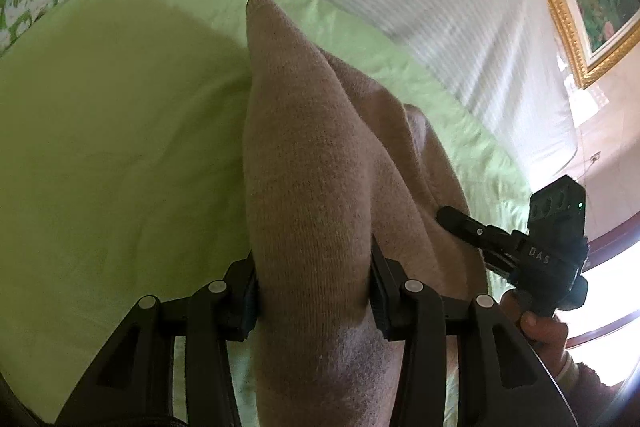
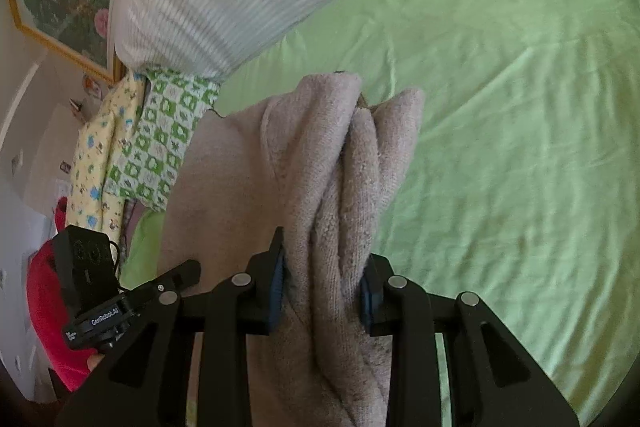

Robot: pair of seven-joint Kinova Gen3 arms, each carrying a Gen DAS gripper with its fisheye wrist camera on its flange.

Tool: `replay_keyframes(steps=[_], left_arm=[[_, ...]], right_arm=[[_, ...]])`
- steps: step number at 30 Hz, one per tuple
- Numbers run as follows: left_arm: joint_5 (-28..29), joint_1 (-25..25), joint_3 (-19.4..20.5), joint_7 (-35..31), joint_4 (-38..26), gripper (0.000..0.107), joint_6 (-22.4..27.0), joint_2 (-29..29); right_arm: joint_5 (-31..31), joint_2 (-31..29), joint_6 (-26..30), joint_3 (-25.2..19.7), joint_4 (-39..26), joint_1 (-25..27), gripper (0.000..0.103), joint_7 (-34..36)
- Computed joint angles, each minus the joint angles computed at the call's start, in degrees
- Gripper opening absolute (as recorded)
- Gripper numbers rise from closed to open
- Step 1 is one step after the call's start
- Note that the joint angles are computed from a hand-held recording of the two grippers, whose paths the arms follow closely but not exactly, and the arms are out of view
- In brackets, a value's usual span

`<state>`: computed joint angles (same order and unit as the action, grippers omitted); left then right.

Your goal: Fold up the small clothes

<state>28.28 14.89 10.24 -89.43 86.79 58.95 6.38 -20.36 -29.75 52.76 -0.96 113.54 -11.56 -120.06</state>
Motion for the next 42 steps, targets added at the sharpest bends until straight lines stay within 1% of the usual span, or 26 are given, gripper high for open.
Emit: replay_keyframes(steps=[2,5,7,9,10,11,14,17,19,21,23,24,25,26,28,32,35,38,40,42], left_arm=[[0.2,-0.3,-0.1,-0.9,0.5,0.046,0.1,0.8],[1.3,-0.8,-0.1,-3.0,2.0,0.052,-1.0,1.2],[3.4,-1.7,-0.2,-5.3,3.8,0.058,-1.7,1.1],[4.7,-2.2,-0.2,-6.9,4.6,0.063,-2.4,1.4],[4.5,-2.1,-0.2,-6.9,4.7,0.067,-2.7,1.6],[4.1,-2.0,-0.2,-6.7,4.7,0.068,-2.9,1.7],[1.8,-0.8,0.0,-3.9,2.7,0.068,-2.6,2.6],[-2.6,0.8,0.1,-0.2,1.4,0.068,-2.2,2.1],[-5.0,1.6,0.1,2.5,0.7,0.068,-1.4,1.1],[-6.4,1.8,0.0,3.8,0.6,0.067,-0.7,0.0],[-6.9,1.6,0.0,4.6,1.0,0.067,0.4,-1.5],[-7.1,2.3,-0.3,5.2,0.7,0.067,0.3,-1.4],[-6.6,2.0,-0.7,4.8,1.3,0.067,1.0,-2.4],[-5.6,0.7,-0.8,3.6,2.9,0.067,2.0,-4.3],[-4.3,-0.2,-1.7,2.6,5.0,0.067,3.5,-6.6],[-2.9,-0.6,-2.1,2.2,7.6,0.067,4.3,-8.5],[-3.9,-0.2,-1.7,2.4,8.6,0.067,4.5,-9.0],[-5.9,0.8,-0.7,3.8,8.8,0.067,3.7,-8.6],[-8.2,1.8,0.2,5.3,8.6,0.067,3.5,-8.0],[-9.2,2.5,0.5,5.7,8.8,0.067,3.5,-7.6]], right_arm=[[0.0,0.7,-0.2,-0.1,0.8,-0.1,0.032,0.1],[-0.4,0.9,-0.6,1.3,2.3,-0.3,0.034,0.9],[-0.8,1.2,-0.7,2.3,3.3,-0.6,0.035,2.2],[-0.1,1.6,-0.9,2.2,3.5,-0.6,0.037,3.8],[0.1,1.8,-0.9,2.1,3.5,-0.6,0.038,4.4],[0.0,1.9,-1.1,2.3,3.8,-0.6,0.038,5.0],[-0.4,2.2,-1.0,2.3,3.7,0.0,0.040,5.4],[-0.2,2.0,-0.1,1.8,3.2,0.9,0.041,4.8],[0.3,1.1,1.2,0.9,2.2,2.0,0.042,3.2],[1.5,-0.4,2.7,-0.7,1.0,3.2,0.043,1.1],[2.2,-2.7,4.2,-1.0,0.4,3.6,0.043,-0.1],[2.6,-3.6,5.4,-1.4,0.0,3.9,0.043,-0.8],[3.0,-4.6,6.5,-1.6,-0.3,3.9,0.043,-1.4],[3.2,-6.1,7.8,-1.9,-0.5,3.9,0.043,-1.9],[3.9,-7.5,9.9,-3.2,-1.2,4.3,0.043,-3.2],[4.7,-10.5,13.7,-6.6,-1.6,5.0,0.043,-6.1],[4.3,-11.6,14.8,-7.9,-0.4,4.9,0.043,-7.8],[5.0,-11.0,15.8,-9.8,0.1,5.2,0.043,-9.3],[7.2,-9.7,17.9,-12.6,-0.7,6.6,0.043,-10.9],[8.1,-9.2,18.2,-13.4,-0.6,6.6,0.043,-11.7]])
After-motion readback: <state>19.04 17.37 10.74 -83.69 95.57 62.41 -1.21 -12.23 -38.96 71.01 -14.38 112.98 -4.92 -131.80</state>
